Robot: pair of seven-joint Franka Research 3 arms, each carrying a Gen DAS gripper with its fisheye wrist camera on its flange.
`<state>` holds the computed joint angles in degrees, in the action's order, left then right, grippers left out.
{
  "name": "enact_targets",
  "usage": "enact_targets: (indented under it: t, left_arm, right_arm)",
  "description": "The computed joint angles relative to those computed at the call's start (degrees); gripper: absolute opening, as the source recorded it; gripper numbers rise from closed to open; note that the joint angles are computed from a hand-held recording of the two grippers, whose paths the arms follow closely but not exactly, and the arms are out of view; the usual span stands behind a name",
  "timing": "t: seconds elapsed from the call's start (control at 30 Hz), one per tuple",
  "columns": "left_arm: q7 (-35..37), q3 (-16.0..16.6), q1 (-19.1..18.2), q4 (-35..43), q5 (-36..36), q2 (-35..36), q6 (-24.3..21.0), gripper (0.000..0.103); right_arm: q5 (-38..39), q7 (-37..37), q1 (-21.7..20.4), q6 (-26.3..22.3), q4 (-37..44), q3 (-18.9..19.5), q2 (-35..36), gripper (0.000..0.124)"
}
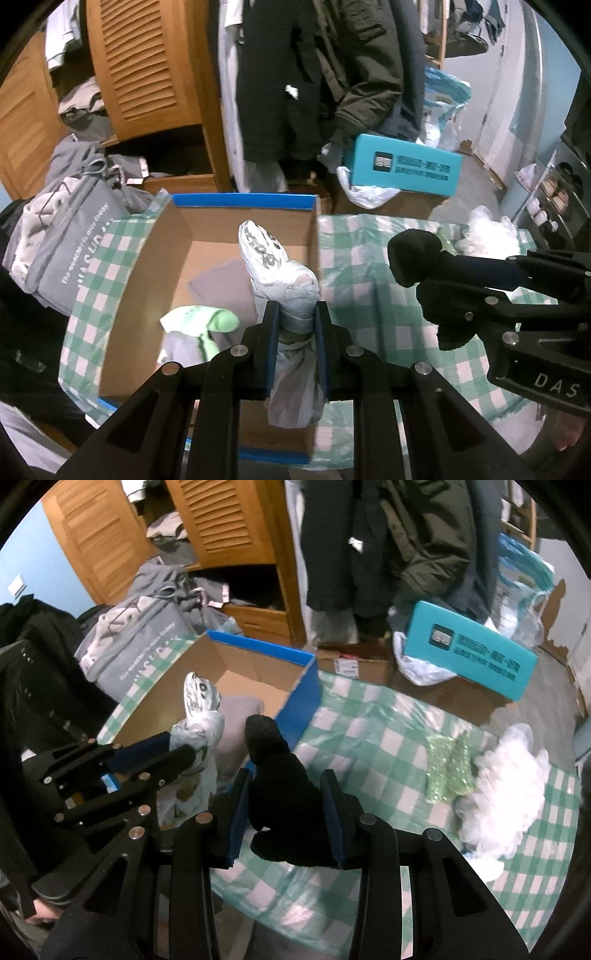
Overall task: Organize soft objects
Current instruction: 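Carry the white plastic bag and black sock over the box with both grippers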
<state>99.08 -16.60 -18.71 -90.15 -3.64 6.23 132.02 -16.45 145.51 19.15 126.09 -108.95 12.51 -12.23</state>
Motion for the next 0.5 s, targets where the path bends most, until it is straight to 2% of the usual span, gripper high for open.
enact_targets:
  t: [0.5]
  left_arm:
    - [-2.6,1.8,2.4,1.0,4.1,2.8,-0.2,0.018]
  right_arm:
    - [2.5,-4.3,3.7,0.9,11.1,-3.1,12.6,0.036]
